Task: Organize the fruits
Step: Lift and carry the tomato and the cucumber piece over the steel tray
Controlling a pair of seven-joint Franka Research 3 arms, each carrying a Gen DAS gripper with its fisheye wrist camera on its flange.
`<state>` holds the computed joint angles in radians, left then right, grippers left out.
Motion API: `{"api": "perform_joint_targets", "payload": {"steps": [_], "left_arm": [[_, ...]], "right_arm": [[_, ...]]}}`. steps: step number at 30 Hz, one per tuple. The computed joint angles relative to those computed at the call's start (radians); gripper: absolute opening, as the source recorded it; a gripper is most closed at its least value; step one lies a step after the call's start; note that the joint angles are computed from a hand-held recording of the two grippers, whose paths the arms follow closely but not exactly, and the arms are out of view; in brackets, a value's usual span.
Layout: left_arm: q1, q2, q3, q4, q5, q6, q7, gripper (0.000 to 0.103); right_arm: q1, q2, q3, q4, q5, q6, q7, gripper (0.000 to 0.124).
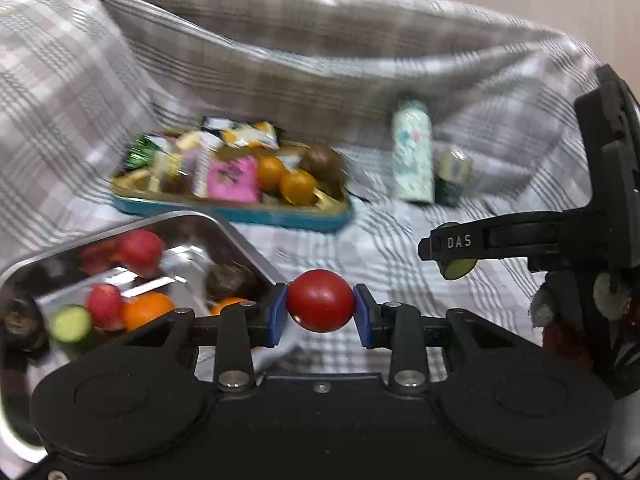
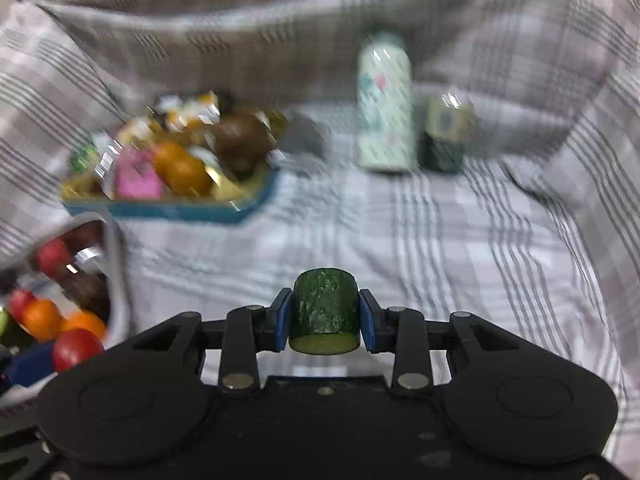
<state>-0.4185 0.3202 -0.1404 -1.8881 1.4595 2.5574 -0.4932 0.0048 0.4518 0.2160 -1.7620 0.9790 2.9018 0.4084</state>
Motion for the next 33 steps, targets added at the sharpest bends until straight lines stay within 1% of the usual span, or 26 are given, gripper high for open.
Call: {"api": "perform_joint_targets", "payload": {"steps": [3, 5, 7, 12, 16, 20, 24, 28, 30, 33], "left_arm": [[0.001, -0.048, 0.0, -0.043, -0.019, -0.055, -0.033, 0.043], [0.007, -0.084, -0.008, -0.08, -0.033, -0.091, -0.056, 0.043], [0.017, -0.119, -0.019, -0.116, -0.055, -0.132, -0.067, 0.043], [0.041, -0.181, -0.052, -0.184, -0.143, -0.241, -0.038, 0.043], [0.058, -0.218, -0.073, -0.227, -0.21, -0.295, -0.016, 0.043], [0.066, -0.239, -0.09, -0.252, -0.255, -0.342, 0.003, 0.043], [0.072, -0.242, -0.097, -0.265, -0.292, -0.356, 0.016, 0.043], [0.083, -0.254, -0.096, -0.288, -0.293, -0.325, -0.029, 0.043], [0.094, -0.26, -0.092, -0.3, -0.308, -0.297, -0.044, 0.043], [0.108, -0.27, -0.088, -0.317, -0.323, -0.266, -0.067, 0.043]], "right_arm": [[-0.023, -0.019, 0.048, 0.003, 0.072, -0.022, -0.081, 0.036], [-0.025, -0.034, 0.066, 0.003, 0.132, -0.045, -0.149, 0.036], [-0.011, -0.051, 0.065, -0.001, 0.171, -0.069, -0.19, 0.036], [0.031, -0.091, 0.045, -0.021, 0.244, -0.14, -0.256, 0.036], [0.076, -0.112, 0.019, -0.038, 0.282, -0.18, -0.301, 0.036], [0.117, -0.119, -0.009, -0.042, 0.284, -0.219, -0.316, 0.036], [0.138, -0.114, -0.023, -0.038, 0.284, -0.247, -0.324, 0.036], [0.143, -0.098, -0.032, -0.029, 0.275, -0.273, -0.308, 0.036], [0.139, -0.088, -0.031, -0.024, 0.277, -0.286, -0.305, 0.036], [0.137, -0.068, -0.022, -0.012, 0.31, -0.27, -0.341, 0.036]]}}
